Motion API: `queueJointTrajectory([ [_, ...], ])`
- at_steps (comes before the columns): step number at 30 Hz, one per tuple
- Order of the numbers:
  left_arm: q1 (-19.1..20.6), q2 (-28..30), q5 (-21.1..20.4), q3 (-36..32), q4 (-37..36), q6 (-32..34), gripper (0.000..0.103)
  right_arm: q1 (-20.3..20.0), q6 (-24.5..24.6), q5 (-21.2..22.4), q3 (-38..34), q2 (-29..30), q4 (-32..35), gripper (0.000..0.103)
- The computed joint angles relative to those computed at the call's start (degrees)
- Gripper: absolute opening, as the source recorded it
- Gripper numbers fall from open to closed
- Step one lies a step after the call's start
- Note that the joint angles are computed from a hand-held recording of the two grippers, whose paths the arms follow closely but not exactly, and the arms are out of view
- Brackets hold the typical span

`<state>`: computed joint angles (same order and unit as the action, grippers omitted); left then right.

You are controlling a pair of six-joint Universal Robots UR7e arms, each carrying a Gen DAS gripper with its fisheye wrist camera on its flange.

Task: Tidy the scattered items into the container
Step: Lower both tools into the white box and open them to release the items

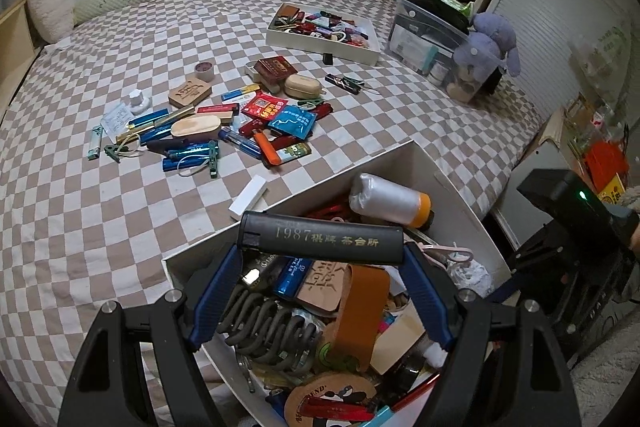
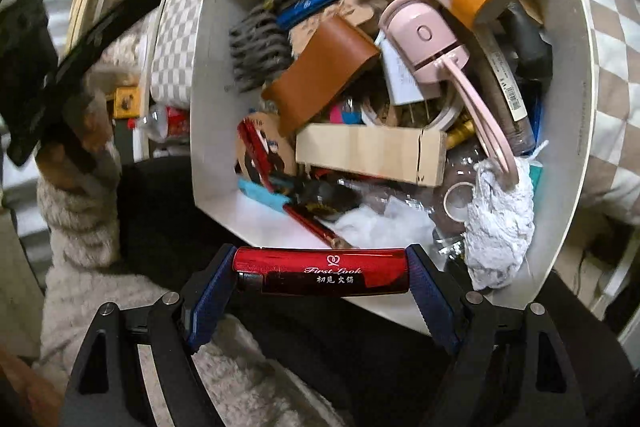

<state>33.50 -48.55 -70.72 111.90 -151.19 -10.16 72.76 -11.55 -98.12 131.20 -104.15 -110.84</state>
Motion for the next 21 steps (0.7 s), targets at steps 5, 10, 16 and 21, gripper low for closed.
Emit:
queueJointTrajectory([
  [5,0.1,-0.2,-0.52,0.2,0.42,0.16,0.08,0.67,3.37,-2.73,0.32,2.2,-2.67,0.087],
  [10,0.28,-0.57,-1.54,0.54,1.25,0.09,0.081,0.21,4.26,-2.69,0.3,2.58,-4.28,0.103],
  [16,0.24,-0.47,-3.11,0.44,4.27,-0.62,0.081,1.66,2.93,-2.3,-0.48,2.09,-5.92,0.103],
  [21,0.04,-0.2,-5.24,0.58,8.31,-2.5,0.081,2.58,2.42,-2.63,-0.76,1.67,-7.47,0.103],
])
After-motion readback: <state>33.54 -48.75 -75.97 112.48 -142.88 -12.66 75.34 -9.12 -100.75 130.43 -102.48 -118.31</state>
